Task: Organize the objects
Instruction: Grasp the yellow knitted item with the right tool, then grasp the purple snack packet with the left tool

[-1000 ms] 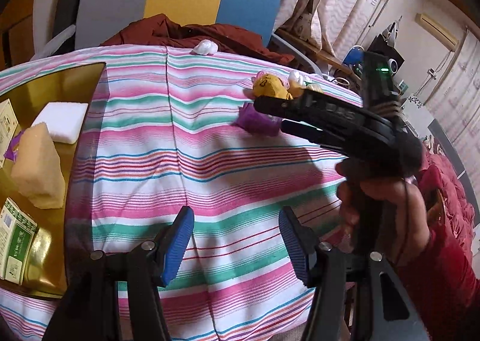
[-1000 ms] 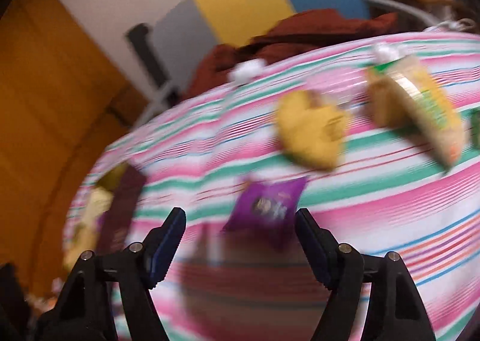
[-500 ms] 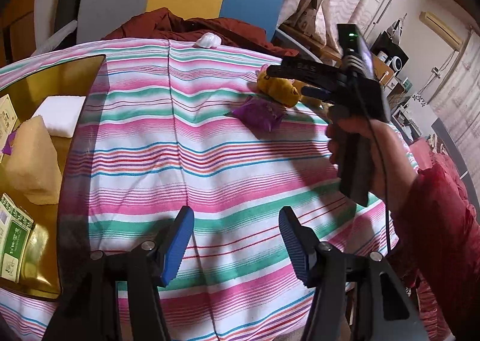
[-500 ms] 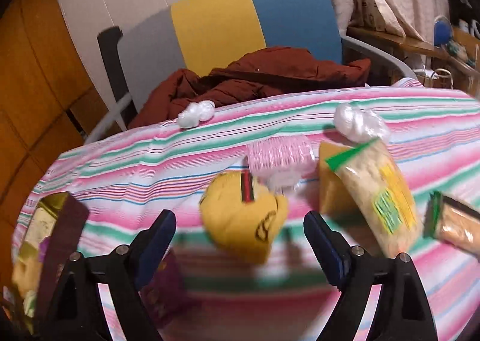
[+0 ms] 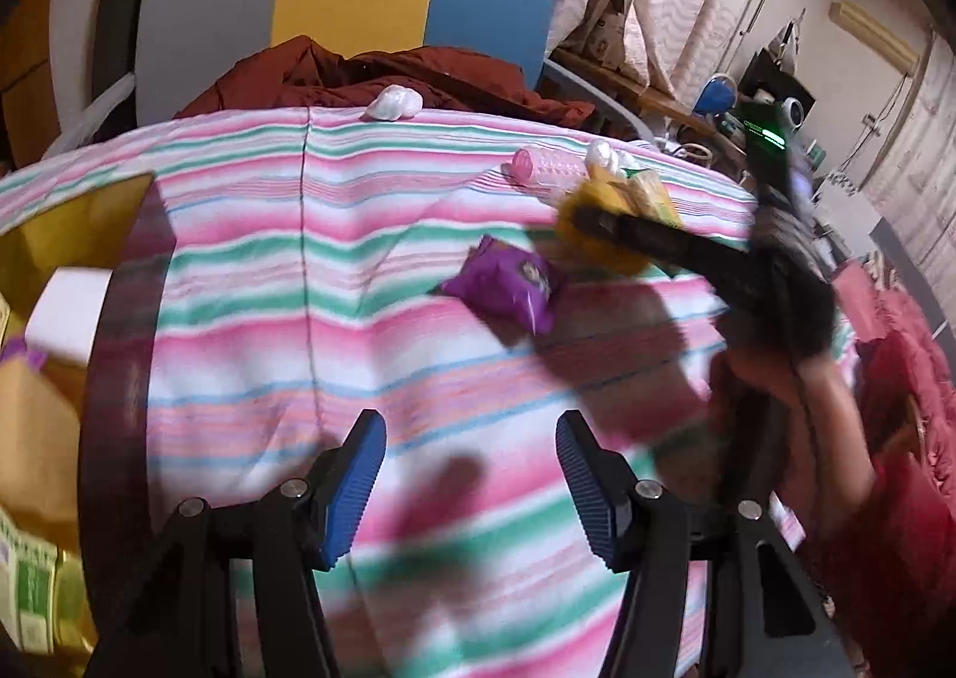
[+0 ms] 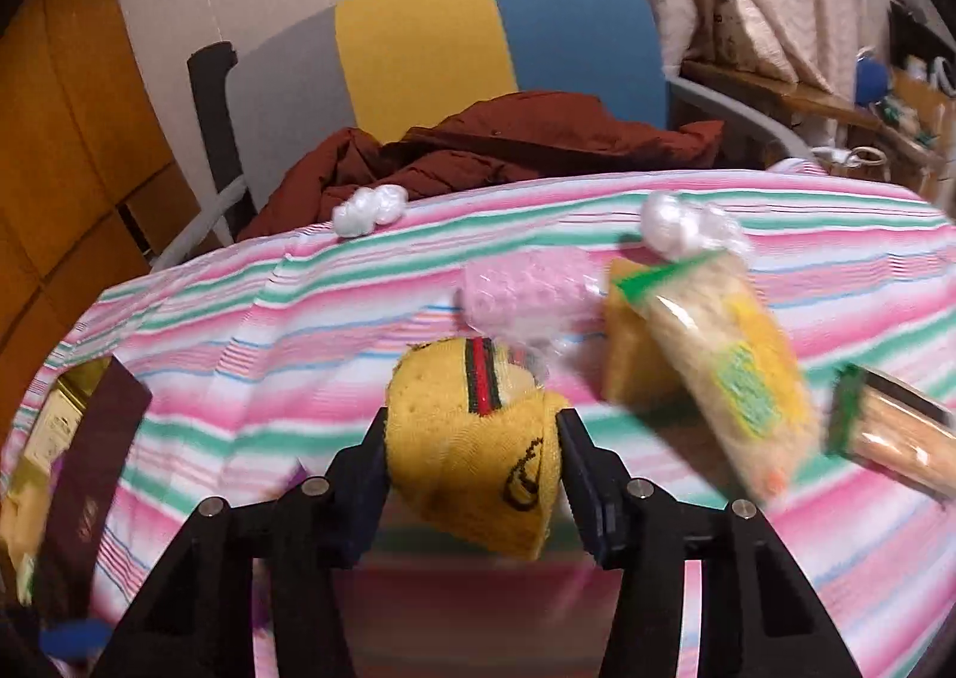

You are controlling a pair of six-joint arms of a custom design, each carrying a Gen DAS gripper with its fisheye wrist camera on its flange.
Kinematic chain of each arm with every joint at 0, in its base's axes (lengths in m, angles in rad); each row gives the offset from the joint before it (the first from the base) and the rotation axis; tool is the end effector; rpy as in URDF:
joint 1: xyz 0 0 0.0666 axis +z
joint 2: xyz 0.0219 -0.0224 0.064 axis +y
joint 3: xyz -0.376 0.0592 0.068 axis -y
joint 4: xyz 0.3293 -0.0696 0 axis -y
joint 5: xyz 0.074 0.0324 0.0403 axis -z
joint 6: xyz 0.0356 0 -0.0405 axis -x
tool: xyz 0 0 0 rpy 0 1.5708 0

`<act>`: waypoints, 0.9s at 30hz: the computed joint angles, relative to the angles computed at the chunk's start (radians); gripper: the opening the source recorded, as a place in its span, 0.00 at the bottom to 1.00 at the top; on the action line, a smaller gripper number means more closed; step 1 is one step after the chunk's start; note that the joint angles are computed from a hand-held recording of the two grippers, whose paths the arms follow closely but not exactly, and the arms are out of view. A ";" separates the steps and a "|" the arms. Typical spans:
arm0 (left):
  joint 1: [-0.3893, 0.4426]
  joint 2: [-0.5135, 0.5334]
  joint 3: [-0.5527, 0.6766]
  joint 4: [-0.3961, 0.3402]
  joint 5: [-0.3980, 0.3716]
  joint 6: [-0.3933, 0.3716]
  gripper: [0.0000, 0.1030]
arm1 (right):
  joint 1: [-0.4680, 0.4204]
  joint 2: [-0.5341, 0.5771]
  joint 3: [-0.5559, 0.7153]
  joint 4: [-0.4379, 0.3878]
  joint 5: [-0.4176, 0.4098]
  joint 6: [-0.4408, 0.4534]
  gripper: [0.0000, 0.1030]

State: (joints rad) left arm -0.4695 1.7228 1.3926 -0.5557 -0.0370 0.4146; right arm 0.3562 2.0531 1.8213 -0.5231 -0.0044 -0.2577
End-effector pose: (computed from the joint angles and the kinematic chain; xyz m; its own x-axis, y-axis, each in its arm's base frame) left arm 0.4701 -0.2375 0.3002 -0.8059 -0.0425 -0.5905 0.1165 0.9665 -0.2286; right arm 0.6156 0.2288 0.2813 -0.7106 0.0075 -0.7035 -0.1764 0.9661 0.1885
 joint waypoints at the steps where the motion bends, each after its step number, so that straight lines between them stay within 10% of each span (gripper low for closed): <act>1: 0.000 0.015 0.019 0.001 -0.004 -0.001 0.64 | -0.004 -0.017 -0.032 0.017 0.009 -0.019 0.52; 16: 0.013 0.281 0.359 -0.117 -0.016 -0.268 0.76 | -0.021 -0.073 -0.173 0.127 0.044 -0.118 0.52; 22: 0.009 0.261 0.285 -0.004 -0.014 -0.238 0.65 | -0.023 -0.073 -0.181 0.140 0.045 -0.128 0.52; 27: 0.009 0.253 0.257 0.048 -0.019 -0.233 0.38 | -0.018 -0.074 -0.181 0.141 0.065 -0.114 0.52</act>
